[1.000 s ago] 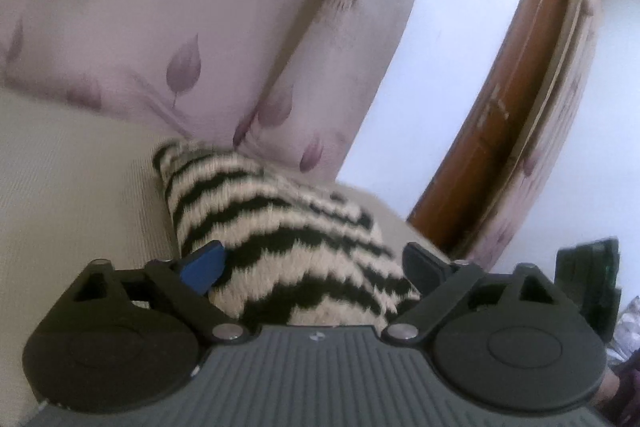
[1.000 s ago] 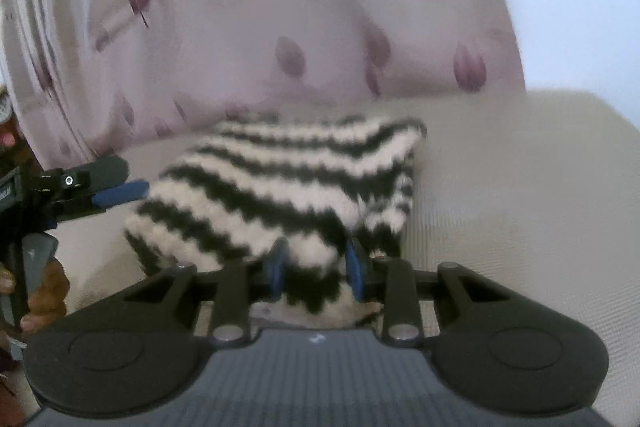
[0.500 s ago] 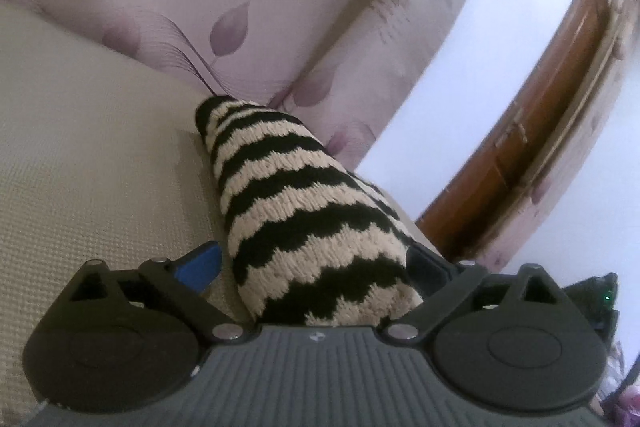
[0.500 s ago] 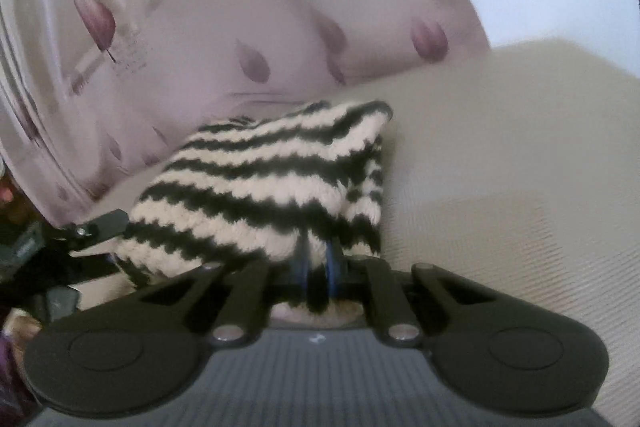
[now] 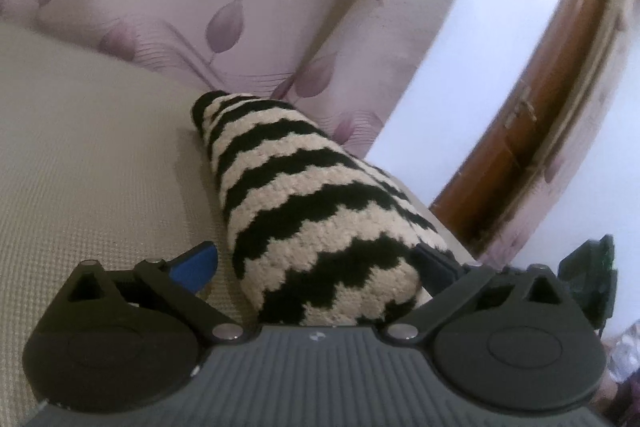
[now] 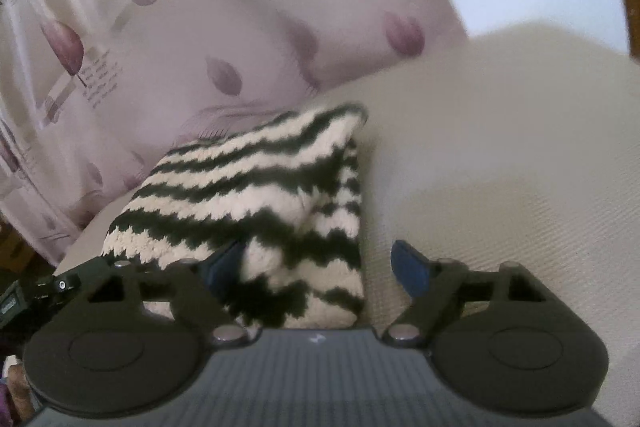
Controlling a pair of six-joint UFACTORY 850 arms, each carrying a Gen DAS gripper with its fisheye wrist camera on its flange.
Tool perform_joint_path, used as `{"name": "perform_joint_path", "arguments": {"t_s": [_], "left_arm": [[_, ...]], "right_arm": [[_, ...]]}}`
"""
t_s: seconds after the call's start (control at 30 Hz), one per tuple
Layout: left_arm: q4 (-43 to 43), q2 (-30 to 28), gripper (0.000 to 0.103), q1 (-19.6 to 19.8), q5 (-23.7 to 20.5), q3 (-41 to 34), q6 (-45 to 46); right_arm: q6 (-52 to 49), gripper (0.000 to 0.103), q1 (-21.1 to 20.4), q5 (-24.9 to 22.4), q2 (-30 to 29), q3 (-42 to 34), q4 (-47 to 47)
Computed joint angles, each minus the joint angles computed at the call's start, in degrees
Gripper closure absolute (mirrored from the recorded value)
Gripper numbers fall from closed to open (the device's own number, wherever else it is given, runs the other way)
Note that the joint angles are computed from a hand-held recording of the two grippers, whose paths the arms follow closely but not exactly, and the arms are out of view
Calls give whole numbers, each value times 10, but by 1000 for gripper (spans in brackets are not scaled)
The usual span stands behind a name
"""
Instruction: Fold small clothes
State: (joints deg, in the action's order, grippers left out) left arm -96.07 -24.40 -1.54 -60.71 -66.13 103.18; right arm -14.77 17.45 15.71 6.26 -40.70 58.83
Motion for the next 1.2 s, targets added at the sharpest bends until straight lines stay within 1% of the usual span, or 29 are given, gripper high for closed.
{"name": "perform_joint_path", "arguments": {"t_s": [0.03, 0.1, 0.13, 0.27, 0.33, 0.43, 0.63, 0.73, 0.93, 1.2], "left_arm": [[-1, 0, 1, -1, 4, 0, -3], [-4, 3, 0, -2, 9, 3, -2], [-6, 6, 0, -3, 15, 5, 1], [-12, 12, 0, -7, 31, 10, 10], [-12, 13, 0, -8, 35, 10, 11], [-12, 14, 0, -9, 41, 10, 11], [-17, 18, 0, -12, 52, 14, 19], [-19, 20, 0, -13, 56, 16, 22], [-18, 23, 0, -16, 65, 17, 25], [-25, 31, 0, -21, 86, 24, 43]], "right_arm": [[21, 22, -8, -19, -6, -5, -28], [9, 22, -10, -28, -12, -11, -32], [-11, 23, -8, -28, -13, -12, -18], [-151, 22, 9, -15, -14, -19, 100], [-149, 22, 9, -18, -15, -19, 96], [-156, 22, 15, -8, -19, -22, 106], [-189, 19, 20, 0, -26, -29, 131], [-196, 17, 18, -3, -26, -29, 132], [-146, 16, 13, -9, -23, -24, 86], [-135, 16, 14, -8, -23, -23, 76]]}}
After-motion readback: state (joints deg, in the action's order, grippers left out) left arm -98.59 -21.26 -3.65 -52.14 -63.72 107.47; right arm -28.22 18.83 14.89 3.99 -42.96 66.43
